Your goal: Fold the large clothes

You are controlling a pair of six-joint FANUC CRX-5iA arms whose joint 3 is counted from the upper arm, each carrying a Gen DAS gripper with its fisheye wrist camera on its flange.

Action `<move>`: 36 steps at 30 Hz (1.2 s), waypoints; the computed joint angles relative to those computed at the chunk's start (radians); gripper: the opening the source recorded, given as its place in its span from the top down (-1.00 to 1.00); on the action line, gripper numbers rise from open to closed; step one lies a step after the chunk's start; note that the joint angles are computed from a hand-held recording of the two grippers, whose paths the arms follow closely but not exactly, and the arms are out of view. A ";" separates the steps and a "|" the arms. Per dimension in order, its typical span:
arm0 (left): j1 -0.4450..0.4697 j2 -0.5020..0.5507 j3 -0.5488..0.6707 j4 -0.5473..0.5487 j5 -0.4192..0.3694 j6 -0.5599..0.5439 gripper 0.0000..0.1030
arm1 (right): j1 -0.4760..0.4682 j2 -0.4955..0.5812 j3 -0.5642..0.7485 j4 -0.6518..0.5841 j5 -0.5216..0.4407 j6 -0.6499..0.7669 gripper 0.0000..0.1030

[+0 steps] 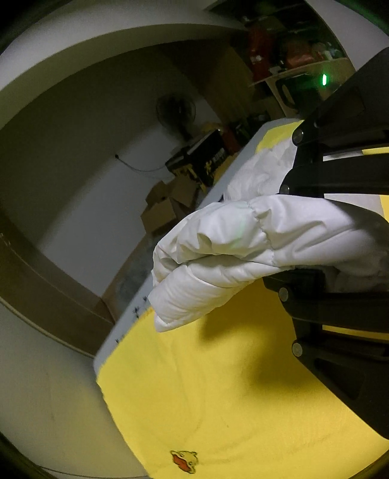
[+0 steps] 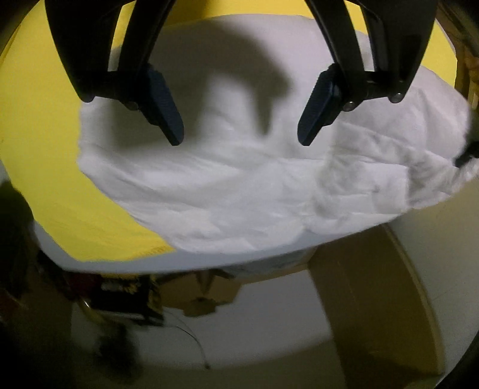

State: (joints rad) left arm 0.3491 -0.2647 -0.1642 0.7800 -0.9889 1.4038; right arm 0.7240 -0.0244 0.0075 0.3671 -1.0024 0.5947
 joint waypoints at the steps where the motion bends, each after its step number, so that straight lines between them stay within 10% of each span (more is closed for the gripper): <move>1: -0.009 -0.004 0.005 -0.005 0.003 0.005 0.56 | -0.024 0.022 0.022 -0.068 -0.014 0.030 -0.34; 10: -0.062 -0.005 0.075 -0.086 -0.009 0.053 0.56 | -0.029 -0.034 -0.089 -0.006 0.152 0.012 -0.34; 16: -0.158 0.016 0.161 -0.162 -0.006 0.093 0.56 | -0.065 0.062 0.013 -0.161 0.044 0.177 -0.44; 22: -0.348 0.085 0.321 -0.332 -0.012 0.195 0.55 | -0.096 -0.209 -0.217 -0.199 0.310 -0.035 -0.44; 36: -0.771 0.516 0.740 -0.585 -0.235 0.324 0.52 | -0.051 -0.641 -0.524 0.019 0.179 -0.381 -0.44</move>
